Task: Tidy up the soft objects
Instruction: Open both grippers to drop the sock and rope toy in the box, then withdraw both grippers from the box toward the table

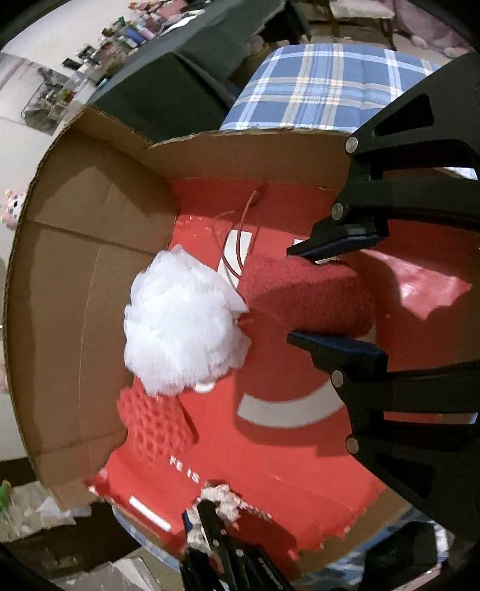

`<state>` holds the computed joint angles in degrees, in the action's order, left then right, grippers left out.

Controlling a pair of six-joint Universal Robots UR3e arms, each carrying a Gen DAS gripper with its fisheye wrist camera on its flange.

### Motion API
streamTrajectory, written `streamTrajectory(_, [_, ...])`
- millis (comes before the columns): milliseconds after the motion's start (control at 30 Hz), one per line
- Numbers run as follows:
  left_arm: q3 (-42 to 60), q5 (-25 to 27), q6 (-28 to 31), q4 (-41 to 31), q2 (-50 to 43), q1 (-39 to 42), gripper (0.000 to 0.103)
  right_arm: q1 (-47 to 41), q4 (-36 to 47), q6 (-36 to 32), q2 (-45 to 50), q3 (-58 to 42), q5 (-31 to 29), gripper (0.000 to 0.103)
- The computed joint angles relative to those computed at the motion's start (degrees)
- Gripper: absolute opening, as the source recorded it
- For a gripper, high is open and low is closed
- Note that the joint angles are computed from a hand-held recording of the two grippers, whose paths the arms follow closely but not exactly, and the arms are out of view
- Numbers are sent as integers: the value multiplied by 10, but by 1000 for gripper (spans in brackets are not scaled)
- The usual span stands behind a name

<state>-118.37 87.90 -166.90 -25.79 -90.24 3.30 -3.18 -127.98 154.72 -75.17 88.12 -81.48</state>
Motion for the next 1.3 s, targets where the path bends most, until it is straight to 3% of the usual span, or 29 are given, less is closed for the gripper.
streamTrajectory(300, [9,1,-17,-17,-6,6,27,8,-11,10,23,-7,-17,39])
streamTrajectory(733, [5,13,-27,-19,6,-11,57,48,-55,7,-11,37,-66,57])
streamTrajectory(800, [-1,17,-33,-13,14,-17,65,50,-54,12,-32,49,-64,60])
streamTrajectory(1000, [-25,17,-41,-25,81,-14,79,21,-22,15,-109,68,-33,61])
streamTrajectory(1100, [-34,3,-46,-56,138,-3,83,-6,5,2,-161,78,-5,69])
streamTrajectory(1167, [-43,-4,-52,-82,191,4,92,-20,18,-2,-206,93,9,70])
streamTrajectory(1233, [-63,-34,-42,-113,264,26,98,-58,52,-21,-277,115,55,71])
streamTrajectory(1300, [-76,-49,-39,-135,326,36,102,-95,83,-35,-331,129,95,78])
